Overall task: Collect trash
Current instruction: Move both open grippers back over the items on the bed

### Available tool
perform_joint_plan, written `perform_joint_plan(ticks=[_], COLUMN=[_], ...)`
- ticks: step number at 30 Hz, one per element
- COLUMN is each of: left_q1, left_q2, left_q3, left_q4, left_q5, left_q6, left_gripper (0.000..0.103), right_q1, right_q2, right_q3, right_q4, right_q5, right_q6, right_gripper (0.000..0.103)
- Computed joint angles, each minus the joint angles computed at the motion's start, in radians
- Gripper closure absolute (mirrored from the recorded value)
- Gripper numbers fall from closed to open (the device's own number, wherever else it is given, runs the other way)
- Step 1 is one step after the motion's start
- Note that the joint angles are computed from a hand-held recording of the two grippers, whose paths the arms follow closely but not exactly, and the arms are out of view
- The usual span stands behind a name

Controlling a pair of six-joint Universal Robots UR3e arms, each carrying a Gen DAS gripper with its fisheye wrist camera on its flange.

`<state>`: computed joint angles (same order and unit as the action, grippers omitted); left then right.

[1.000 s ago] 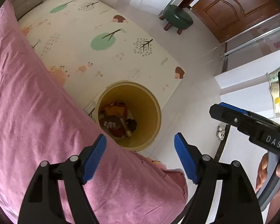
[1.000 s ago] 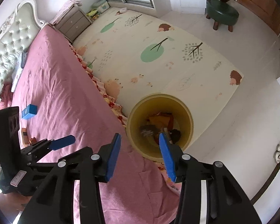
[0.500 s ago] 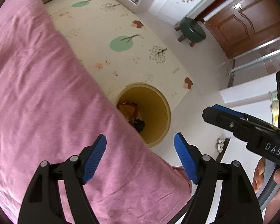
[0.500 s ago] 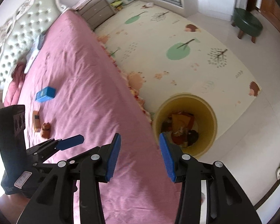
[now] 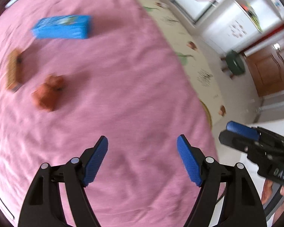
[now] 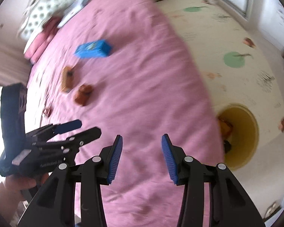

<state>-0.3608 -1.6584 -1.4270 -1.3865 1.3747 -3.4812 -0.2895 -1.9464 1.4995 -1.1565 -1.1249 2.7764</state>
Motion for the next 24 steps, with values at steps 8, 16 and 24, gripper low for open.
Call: perform_joint_plan(ticks=[8,16,24], left_q1=[0.262,0.541,0.675], left_q2=[0.261,0.361,0.274], left_q3=[-0.235,-0.353,-0.396], left_q4=[-0.034,-0.046,0.057], left_q5=[0.029,0.009,0.015], left_q6=[0.149,0.329,0.401], left_gripper=[0.027,0.027,0.027], right_q1=[0.455,0.639,0.713], right_q2=[0.289,0.535,0.752], right_q3=[-0.118,-0.279,-0.442], right_q4=[-0.316,-0.443,-0.484], right_q5=[-0.040,-0.065,-0.094], right_q6=[0.312,0.456,0.538], right_gripper=[0.060,0.046,0.039])
